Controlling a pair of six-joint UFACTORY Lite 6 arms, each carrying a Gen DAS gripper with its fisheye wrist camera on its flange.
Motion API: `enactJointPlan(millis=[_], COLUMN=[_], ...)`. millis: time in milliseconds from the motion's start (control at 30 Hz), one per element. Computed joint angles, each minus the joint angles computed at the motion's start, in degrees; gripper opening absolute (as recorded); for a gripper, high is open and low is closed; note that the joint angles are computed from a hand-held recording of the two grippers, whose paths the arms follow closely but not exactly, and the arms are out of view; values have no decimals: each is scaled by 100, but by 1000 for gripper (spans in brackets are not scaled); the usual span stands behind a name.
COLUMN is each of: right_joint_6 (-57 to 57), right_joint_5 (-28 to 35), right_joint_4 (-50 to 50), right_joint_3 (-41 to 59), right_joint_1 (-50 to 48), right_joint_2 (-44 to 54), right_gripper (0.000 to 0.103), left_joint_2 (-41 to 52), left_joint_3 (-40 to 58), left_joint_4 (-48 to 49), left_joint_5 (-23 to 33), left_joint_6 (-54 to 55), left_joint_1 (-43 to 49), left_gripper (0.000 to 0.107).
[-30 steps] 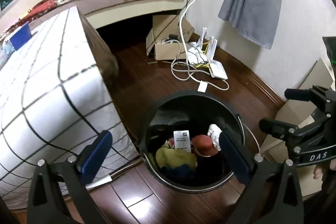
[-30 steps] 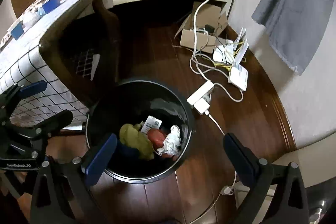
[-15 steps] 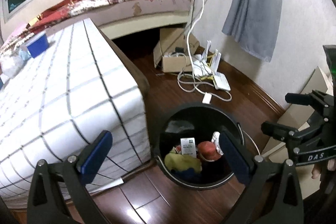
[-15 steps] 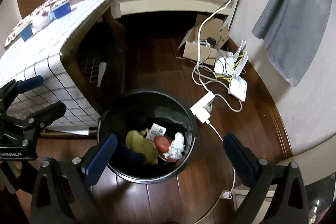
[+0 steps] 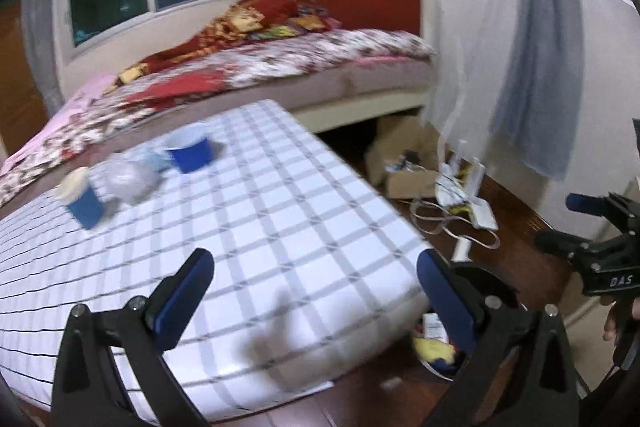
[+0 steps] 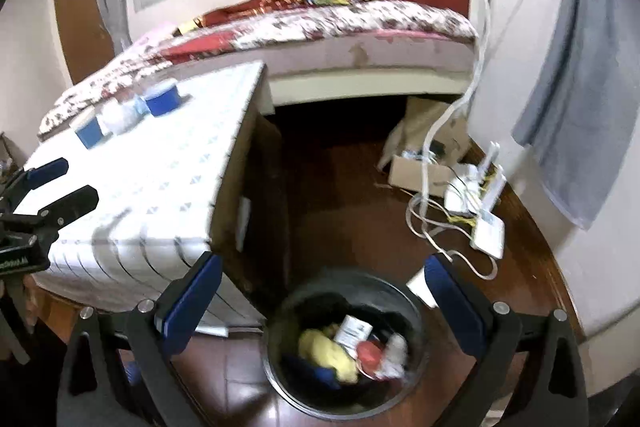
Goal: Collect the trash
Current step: 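Move both tools back toward the table, then grasp the blue-white paper cup with the left gripper while the right grasps the clear plastic bag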
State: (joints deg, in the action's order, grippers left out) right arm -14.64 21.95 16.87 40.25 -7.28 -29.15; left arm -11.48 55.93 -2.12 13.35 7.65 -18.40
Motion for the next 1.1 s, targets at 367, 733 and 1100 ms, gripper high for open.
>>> enactJointPlan(millis=[367,733,1100], right_joint_6=[4703,4621,2901], right_joint_5=[-465,-243,1101], right_joint_4=[-3985,-3966,-2493], right_joint_3=[1370,4001,8991], right_joint_1=[2334,3313,3482], right_joint_2=[1611,3995,7715], right_gripper=[102,102,102], left_joint_2=[572,2154,4120], left_joint_3=[618,2064,4183], left_joint_4=[-3821,-4286,-3986], left_joint_5=[383,645,927], left_joint_6=[4368,4950,4168], left_joint_1=[2623,3853,3988], left_gripper=[102,102,101])
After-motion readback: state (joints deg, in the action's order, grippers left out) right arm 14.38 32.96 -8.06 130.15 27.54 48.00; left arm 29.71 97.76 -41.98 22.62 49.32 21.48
